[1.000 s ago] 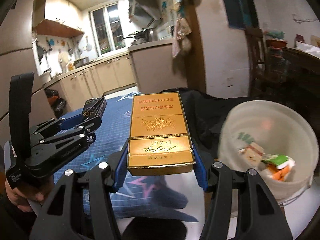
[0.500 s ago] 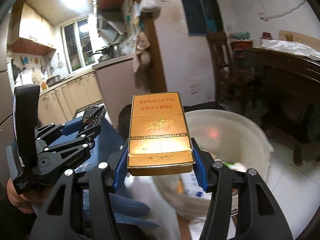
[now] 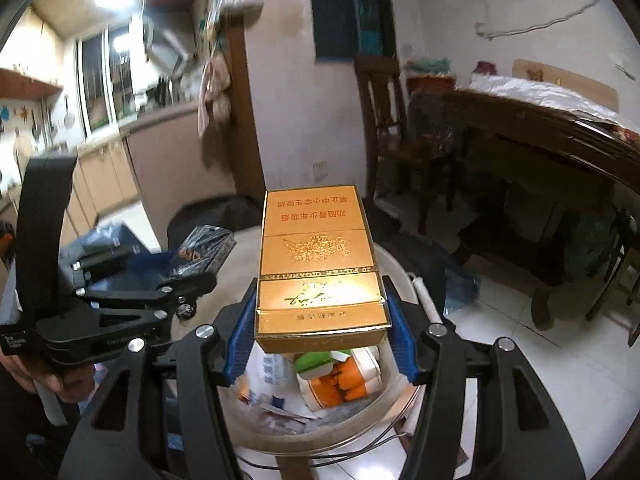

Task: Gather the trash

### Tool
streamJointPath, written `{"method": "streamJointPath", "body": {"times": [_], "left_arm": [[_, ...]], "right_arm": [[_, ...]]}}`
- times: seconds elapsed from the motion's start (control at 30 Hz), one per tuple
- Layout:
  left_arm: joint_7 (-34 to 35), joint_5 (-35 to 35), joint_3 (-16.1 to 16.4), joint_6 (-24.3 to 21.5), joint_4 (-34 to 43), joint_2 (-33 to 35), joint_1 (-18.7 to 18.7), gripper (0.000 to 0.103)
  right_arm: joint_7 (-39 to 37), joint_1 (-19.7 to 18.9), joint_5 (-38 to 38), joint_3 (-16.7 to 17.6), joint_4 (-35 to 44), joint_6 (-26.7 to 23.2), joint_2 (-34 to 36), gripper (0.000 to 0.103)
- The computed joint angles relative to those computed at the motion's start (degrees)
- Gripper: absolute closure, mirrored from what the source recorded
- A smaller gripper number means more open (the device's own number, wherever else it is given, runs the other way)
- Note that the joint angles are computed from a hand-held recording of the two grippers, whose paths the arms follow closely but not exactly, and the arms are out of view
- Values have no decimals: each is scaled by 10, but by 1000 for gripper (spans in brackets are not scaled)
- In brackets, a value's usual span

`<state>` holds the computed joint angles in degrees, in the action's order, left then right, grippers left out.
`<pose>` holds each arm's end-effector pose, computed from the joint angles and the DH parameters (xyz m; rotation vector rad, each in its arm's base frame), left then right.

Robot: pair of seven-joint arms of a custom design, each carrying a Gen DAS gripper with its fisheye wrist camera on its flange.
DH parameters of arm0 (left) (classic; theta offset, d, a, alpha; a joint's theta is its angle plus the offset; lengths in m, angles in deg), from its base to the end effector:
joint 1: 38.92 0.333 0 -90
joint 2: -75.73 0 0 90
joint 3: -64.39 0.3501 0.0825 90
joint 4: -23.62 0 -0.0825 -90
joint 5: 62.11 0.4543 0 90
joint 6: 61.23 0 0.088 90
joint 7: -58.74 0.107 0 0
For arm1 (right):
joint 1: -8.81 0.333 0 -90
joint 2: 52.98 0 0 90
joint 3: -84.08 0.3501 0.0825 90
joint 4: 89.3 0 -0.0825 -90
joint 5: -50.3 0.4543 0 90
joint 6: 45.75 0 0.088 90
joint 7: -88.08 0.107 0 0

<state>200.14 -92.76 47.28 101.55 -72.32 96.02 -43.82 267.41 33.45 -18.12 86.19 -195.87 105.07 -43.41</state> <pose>0.7395 -0.2371 0.4974 -0.9694 2.2955 -1.0418 0.6244 0.3389 0.4867 -1.4687 1.7677 -0.8863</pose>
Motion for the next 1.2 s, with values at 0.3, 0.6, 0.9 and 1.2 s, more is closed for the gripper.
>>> {"method": "streamJointPath", "body": {"times": [0.3,0.6,0.9,1.2], "left_arm": [[-37,29,5,80,-31,-6,-2,22],[202,-209,-151,151,-133,-96,141,19],[479,-583,-132,29,-263,-282,189,5],[428,-536,-50,4,-394,-416,137,5]], "right_arm": [[20,2,-11,-6,4,10,11,43],[115,24,-80,18,-43,-35,-42,15],[105,42,-53,80,-96,-105,-103,6],[71,70,61,126,-107,-221,-141,5]]}}
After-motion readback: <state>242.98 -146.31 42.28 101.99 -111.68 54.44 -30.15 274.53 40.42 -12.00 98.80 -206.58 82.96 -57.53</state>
